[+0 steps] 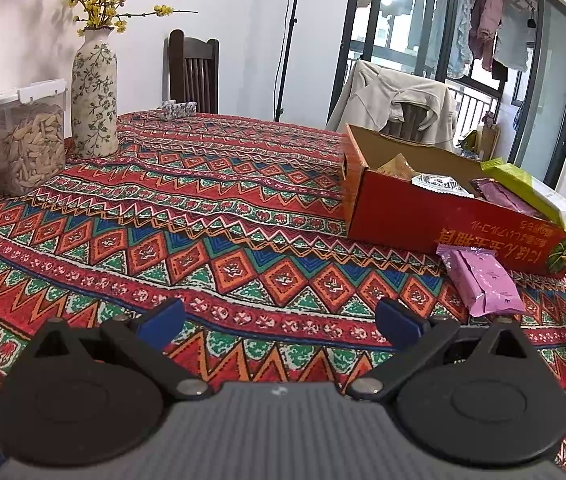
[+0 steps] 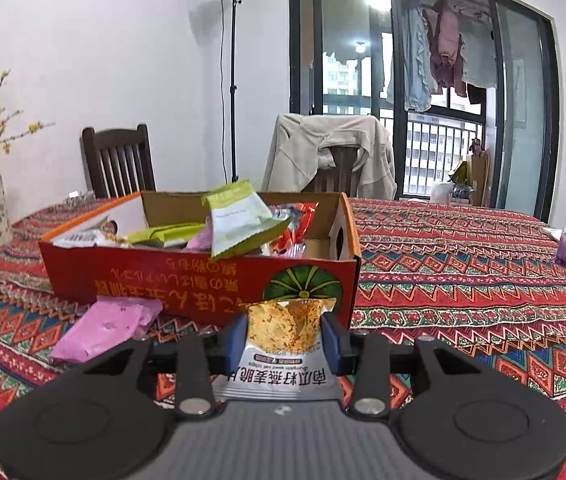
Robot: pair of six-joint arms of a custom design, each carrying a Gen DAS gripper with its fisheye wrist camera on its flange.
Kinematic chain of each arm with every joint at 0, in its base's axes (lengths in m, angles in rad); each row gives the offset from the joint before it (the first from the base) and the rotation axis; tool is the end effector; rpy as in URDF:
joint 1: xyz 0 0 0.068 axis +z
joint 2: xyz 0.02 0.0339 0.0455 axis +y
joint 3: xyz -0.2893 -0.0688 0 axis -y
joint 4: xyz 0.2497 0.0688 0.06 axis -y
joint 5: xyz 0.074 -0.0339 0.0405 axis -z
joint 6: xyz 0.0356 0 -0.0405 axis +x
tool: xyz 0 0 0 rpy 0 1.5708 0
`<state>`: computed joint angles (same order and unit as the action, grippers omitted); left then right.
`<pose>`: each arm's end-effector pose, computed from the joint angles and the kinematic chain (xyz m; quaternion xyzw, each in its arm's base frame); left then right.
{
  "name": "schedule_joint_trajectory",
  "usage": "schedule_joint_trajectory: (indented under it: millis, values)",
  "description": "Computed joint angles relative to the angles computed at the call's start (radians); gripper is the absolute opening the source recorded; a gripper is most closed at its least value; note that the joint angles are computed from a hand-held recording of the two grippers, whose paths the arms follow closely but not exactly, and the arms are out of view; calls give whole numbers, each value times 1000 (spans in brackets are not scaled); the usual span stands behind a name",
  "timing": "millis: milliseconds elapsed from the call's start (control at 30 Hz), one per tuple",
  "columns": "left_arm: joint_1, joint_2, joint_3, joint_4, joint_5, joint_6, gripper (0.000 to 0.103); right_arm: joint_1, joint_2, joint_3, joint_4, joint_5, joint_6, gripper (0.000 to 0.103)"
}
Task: Organize snacks
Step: 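Grasp a cracker packet with the right tool while the left tool grasps a pink packet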
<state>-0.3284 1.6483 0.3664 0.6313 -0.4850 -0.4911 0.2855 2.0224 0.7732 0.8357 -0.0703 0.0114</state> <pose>0.2467 -0.0665 0.1158 -0.1770 0.8583 0.0256 0.4811 0.3662 0.1101 0.1119 -0.1333 0.8262 0.1099 0.5362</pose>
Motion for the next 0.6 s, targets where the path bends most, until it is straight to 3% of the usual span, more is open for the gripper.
schedule_joint_trajectory:
  millis: [167, 400, 533, 600]
  values:
    - [-10, 2, 10, -22, -28, -7, 103, -5, -1, -23, 43, -11, 14, 39]
    - [-59, 19, 110, -194, -105, -26, 103, -19, 1, -35, 73, -32, 37, 39]
    - [-73, 21, 164, -233, -11, -65, 103, -23, -3, -53, 99, -38, 43, 39]
    - [-99, 46, 218, -261, -10, -56, 103, -26, -6, -60, 106, -43, 44, 39]
